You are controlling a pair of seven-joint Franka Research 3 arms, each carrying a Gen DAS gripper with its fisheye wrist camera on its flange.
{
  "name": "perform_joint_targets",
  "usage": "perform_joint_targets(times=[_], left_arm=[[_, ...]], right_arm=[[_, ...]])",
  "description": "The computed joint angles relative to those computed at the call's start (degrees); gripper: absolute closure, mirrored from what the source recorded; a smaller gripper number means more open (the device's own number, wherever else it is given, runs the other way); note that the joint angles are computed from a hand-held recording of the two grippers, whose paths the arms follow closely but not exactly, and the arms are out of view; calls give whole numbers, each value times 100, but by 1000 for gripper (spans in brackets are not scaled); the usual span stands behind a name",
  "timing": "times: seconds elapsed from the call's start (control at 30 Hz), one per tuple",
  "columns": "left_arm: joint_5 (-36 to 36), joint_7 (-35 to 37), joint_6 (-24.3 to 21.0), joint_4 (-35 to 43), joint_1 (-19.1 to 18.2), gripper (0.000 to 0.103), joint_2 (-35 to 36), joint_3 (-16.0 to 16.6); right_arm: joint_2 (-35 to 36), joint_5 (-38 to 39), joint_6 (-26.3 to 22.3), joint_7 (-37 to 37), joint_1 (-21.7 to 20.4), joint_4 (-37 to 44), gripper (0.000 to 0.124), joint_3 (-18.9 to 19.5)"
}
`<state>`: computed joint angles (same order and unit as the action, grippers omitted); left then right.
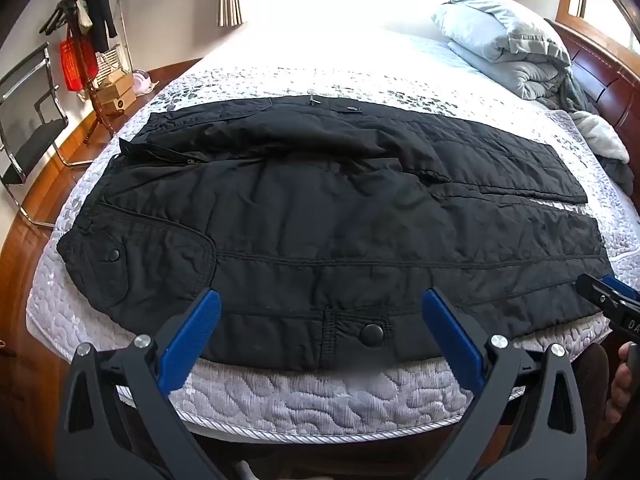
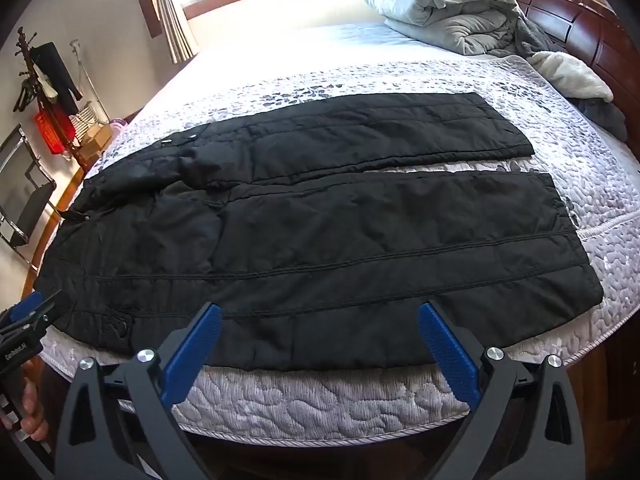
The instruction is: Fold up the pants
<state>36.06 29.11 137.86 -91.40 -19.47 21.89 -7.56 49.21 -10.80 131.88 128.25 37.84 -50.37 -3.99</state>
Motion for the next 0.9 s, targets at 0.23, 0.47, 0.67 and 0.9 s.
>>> perform_joint_targets(times=[0.23,0.47,0.67,0.9], left_arm=[[25,67,-210,232,-80,3,143,5],[-127,147,-64,154,10,3,80,-13],[-134,155,-86,212,-11,3,132,8],[-128,192,-103,271,-28,3,185,22]], right_arm=[[19,16,17,24,-4,26,24,-1],[176,72,-33,-22,-38,200,24,10],[243,131,-72,-62,-60,307,24,11],[226,144,-9,-64,-70,262,24,1]])
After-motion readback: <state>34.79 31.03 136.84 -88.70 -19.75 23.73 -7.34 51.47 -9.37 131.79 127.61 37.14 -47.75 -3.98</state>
